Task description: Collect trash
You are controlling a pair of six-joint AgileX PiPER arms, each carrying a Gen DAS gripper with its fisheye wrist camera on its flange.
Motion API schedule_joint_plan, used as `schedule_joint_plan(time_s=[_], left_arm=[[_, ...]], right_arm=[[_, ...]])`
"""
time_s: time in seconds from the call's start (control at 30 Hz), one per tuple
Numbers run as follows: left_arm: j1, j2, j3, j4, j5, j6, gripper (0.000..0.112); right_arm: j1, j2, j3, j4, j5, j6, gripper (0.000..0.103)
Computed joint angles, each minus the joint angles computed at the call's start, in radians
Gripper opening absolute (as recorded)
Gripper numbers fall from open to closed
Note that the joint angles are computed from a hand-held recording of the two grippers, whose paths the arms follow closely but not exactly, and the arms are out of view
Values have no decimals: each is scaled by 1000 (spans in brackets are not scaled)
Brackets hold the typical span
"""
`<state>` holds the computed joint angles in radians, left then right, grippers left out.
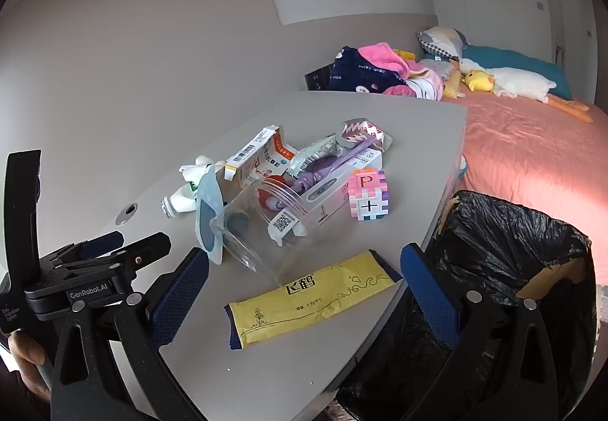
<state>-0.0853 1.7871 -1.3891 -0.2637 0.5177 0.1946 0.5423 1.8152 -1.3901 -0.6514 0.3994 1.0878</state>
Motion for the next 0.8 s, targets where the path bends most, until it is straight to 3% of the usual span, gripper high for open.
schedule_joint_plan(time_s=[0.8], left_arm=[[-4,-6,-1,67,-11,-53,97]], right_arm=[[-3,7,-9,60,16,-50,100]])
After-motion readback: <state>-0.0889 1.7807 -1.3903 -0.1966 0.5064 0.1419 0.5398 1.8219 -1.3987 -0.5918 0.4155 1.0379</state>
